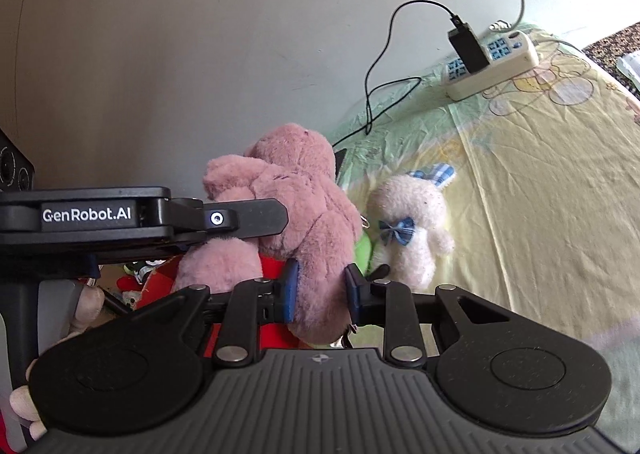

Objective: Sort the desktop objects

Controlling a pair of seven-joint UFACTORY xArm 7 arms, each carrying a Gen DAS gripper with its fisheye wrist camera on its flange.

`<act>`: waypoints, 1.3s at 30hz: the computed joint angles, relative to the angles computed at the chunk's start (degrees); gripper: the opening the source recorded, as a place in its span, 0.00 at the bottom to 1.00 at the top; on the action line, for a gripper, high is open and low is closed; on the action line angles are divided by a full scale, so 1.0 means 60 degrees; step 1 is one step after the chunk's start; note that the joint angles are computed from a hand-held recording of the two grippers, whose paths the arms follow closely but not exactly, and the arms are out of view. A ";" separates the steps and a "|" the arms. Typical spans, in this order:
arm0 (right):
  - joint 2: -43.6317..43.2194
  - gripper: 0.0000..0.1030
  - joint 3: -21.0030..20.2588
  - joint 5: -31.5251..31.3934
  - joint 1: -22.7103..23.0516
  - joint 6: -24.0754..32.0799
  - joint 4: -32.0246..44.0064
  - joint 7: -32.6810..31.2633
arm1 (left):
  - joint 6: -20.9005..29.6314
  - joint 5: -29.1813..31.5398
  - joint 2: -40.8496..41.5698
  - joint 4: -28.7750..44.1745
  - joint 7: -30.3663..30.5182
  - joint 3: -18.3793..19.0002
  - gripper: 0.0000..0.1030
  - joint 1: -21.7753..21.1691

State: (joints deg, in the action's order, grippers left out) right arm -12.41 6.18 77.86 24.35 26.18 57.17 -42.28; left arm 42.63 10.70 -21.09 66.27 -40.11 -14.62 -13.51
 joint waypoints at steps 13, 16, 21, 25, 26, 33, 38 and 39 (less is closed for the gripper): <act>0.0868 0.26 0.1206 -0.0591 0.1243 -0.1585 0.1378 0.0745 | 0.0485 -0.1143 -0.3600 -0.2414 0.1687 0.1408 0.31 0.0645; 0.1266 0.26 0.1479 -0.1181 0.1575 -0.1961 0.1732 0.1384 | 0.0791 -0.1371 -0.4277 -0.2826 0.2269 0.1799 0.31 0.0929; 0.2083 0.26 0.1919 -0.3085 0.1972 -0.2413 0.2400 0.3133 | 0.1144 -0.1645 -0.4897 -0.3274 0.3268 0.2416 0.31 0.1422; 0.2825 0.26 0.2200 -0.4835 0.2191 -0.2610 0.2949 0.4779 | 0.1284 -0.1927 -0.5175 -0.3614 0.4082 0.2973 0.31 0.1768; 0.2993 0.26 0.2261 -0.5250 0.2240 -0.2668 0.3059 0.5199 | 0.1296 -0.2000 -0.5207 -0.3692 0.4295 0.3109 0.31 0.1841; 0.4036 0.26 0.1941 -0.8961 0.2934 -0.2614 0.3822 0.8738 | 0.1559 -0.2396 -0.5032 -0.3937 0.5517 0.3706 0.31 0.2401; 0.4653 0.26 0.1798 -1.0609 0.3198 -0.2317 0.4500 1.0225 | 0.1686 -0.2593 -0.4961 -0.3909 0.6178 0.3941 0.31 0.2739; 0.4751 0.26 0.1782 -1.0903 0.3236 -0.2263 0.4626 1.0462 | 0.1727 -0.2593 -0.4969 -0.3898 0.6284 0.3944 0.31 0.2811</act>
